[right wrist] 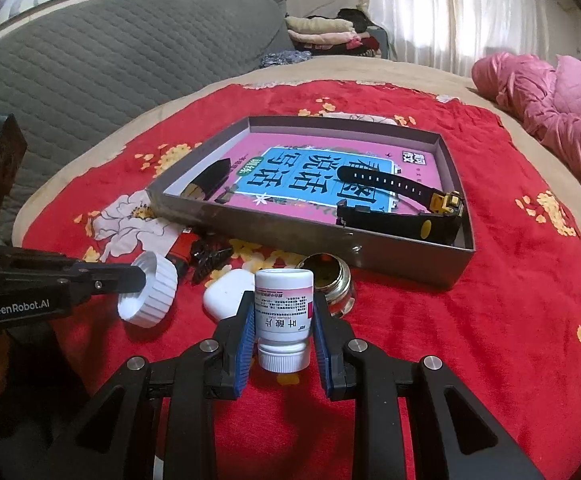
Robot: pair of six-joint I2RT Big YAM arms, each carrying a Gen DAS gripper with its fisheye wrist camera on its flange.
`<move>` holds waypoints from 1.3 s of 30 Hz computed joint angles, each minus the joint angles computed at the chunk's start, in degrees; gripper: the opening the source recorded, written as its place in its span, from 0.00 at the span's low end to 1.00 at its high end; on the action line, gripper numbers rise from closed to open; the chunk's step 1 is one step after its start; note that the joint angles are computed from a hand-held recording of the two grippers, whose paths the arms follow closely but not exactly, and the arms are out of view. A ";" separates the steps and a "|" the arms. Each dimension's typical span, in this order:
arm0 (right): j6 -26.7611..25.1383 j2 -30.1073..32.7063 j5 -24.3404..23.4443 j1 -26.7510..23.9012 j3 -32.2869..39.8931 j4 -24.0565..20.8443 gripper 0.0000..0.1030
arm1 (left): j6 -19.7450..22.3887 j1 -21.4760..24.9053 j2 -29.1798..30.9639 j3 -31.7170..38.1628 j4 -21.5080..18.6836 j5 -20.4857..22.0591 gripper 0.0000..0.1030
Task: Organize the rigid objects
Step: 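Lift the pill bottle with right gripper while left gripper carries the cap over the tray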
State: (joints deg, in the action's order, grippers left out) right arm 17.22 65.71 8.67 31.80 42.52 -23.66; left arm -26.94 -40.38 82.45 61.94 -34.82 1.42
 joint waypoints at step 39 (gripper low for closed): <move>2.30 -3.25 -0.73 -1.18 -0.73 2.81 0.26 | -1.25 1.50 -2.40 -1.25 4.69 -3.68 0.04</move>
